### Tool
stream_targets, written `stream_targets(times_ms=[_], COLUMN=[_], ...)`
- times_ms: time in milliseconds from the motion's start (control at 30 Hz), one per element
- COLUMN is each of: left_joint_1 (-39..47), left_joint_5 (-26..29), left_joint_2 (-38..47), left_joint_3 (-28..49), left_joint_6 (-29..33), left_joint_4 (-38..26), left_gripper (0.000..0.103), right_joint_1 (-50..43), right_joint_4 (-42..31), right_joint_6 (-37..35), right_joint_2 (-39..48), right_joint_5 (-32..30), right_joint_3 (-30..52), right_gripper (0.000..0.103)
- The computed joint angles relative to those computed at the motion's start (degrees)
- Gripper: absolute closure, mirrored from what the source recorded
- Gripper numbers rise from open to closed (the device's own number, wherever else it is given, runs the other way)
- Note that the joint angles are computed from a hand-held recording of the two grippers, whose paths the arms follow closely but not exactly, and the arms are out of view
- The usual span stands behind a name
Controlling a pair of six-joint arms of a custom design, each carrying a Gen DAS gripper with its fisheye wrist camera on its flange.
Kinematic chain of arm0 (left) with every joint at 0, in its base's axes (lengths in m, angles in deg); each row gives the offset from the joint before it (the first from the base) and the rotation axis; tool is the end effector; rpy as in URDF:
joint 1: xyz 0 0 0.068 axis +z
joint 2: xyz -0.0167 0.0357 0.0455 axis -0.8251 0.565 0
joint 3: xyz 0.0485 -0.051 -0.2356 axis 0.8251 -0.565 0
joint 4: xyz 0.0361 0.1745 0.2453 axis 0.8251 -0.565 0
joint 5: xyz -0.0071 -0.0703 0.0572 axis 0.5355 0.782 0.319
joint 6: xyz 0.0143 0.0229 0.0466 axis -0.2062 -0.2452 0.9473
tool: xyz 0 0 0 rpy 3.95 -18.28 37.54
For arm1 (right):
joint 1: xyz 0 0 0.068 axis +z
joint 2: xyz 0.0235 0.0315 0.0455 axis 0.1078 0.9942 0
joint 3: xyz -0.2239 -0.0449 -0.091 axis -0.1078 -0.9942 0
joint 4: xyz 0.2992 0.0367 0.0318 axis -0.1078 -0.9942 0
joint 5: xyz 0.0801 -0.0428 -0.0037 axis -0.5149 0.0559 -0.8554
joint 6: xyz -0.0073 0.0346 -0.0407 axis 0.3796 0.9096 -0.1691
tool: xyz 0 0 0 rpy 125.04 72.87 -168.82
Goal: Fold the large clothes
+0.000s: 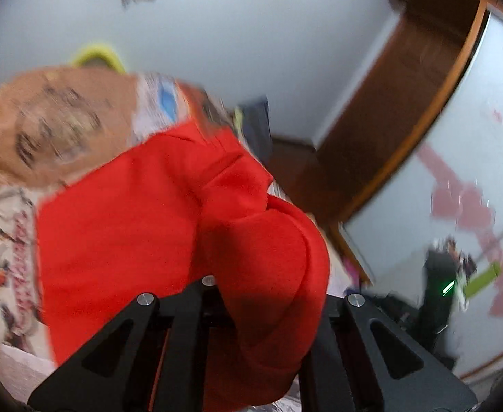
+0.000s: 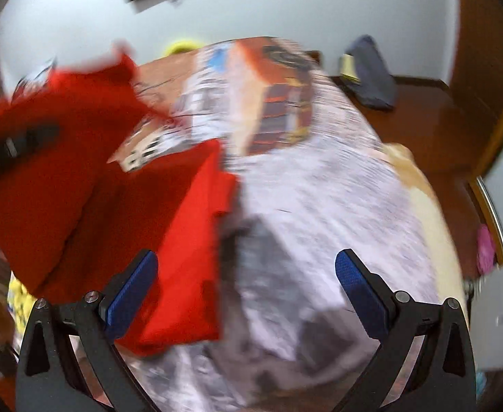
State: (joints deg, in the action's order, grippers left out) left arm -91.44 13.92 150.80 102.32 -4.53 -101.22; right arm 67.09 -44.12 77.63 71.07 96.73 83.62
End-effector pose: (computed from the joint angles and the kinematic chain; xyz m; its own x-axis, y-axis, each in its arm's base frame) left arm 0.2328 -0.1773 0.2944 -0.7538 0.0994 -0.6495 0.4546 0.7926 -0.4063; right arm 0.1067 0.1595 0.2905 -0.8122 0.1757 -0.5563 0.0580 0.9732 0.2226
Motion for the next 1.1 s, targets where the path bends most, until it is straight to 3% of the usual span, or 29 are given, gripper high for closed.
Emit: stream_targets(times_ms=[167, 333, 467, 533, 633, 800, 967, 1100], left_joint_1=[-4.5, -4.7, -6.4, -8.1, -10.1, -13.5, -11.6, -2.5], left_joint_5=[1.0, 4.6, 2.5, 0.4, 0.3, -4.6, -10.3, -11.9], left_joint_2=[9.5, 9.4, 8.0, 7.2, 5.3, -4.0, -15.5, -22.5], left_joint_3=[-2.1, -7.3, -5.9, -5.3, -4.9, -6.2, -7.7, -8.4], left_joint_6=[-1.7, -2.0, -0.2, 1.1, 2.6, 4.1, 6.0, 11.1], left_joint_4=[-0.3, 1.6, -2.1, -4.0, -6.0, -12.3, -17.5, -21.5], left_gripper=[0.098, 0.098, 0.094, 0.075, 0.055, 0.053, 0.034, 0.024], right_joint_1=[-1.1, 2.7, 5.0, 6.4, 9.3, 13.9, 15.7, 14.1], right_joint_4=[-4.2, -6.9, -7.8, -8.3, -9.6, -12.5, -11.2, -5.4], right_joint_6=[4.1, 7.6, 9.0, 10.0, 12.4, 15.4, 14.1, 8.8], right_joint_2=[-7.6, -10.2, -10.0, -9.8, -8.7, -6.2, -2.0, 2.3], right_joint_5=[-0.5, 0.2, 0.8, 1.6, 3.5, 7.5, 9.7, 8.3], right_joint_3=[-4.6, -6.1, -5.9, -5.3, -3.4, 1.2, 5.6, 7.4], right_gripper=[0.0, 0.0, 0.0, 0.0, 0.0, 0.0, 0.0, 0.0])
